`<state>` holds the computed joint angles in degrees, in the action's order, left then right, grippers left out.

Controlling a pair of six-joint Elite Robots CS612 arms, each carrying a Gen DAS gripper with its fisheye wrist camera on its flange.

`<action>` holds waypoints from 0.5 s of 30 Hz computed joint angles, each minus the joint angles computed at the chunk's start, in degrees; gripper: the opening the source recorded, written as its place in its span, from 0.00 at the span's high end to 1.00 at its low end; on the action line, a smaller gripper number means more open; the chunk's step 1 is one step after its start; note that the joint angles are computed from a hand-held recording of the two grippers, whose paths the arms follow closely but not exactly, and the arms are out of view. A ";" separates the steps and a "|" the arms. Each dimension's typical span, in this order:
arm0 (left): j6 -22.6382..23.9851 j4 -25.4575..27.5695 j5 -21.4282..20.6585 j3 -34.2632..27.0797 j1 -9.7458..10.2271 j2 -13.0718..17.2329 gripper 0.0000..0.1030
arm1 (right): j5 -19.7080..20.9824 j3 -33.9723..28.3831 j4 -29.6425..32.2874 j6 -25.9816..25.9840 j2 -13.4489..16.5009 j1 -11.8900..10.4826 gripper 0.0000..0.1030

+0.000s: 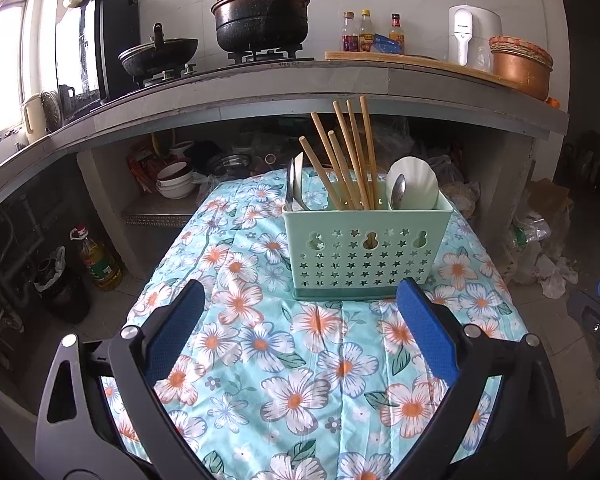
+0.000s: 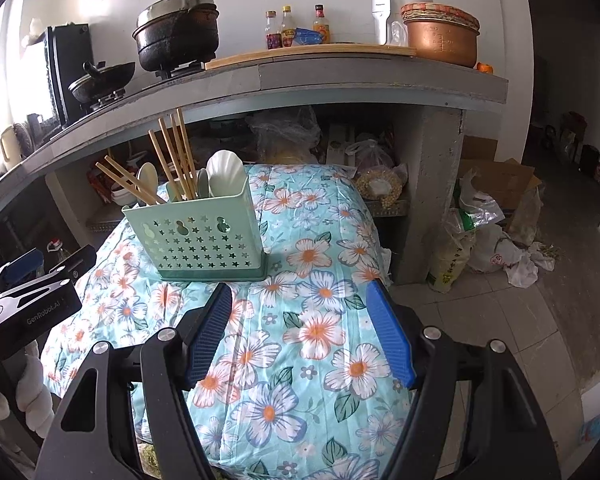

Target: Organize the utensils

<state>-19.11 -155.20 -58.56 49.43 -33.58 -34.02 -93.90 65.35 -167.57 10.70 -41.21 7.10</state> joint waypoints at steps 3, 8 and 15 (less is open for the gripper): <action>0.20 0.04 0.22 -0.10 -0.04 0.04 0.10 | -0.02 -0.03 0.04 -0.08 -0.01 0.00 0.34; 0.17 0.01 0.31 -0.09 -0.04 0.03 0.10 | -0.17 -0.17 0.36 0.04 0.02 0.04 0.34; -0.06 0.34 0.54 -0.16 -0.01 0.01 0.10 | -0.46 -0.22 0.42 -0.11 0.05 0.06 0.34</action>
<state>-19.18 -154.87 -58.01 49.27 -33.59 -34.01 -94.35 65.13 -167.15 10.59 -41.16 7.16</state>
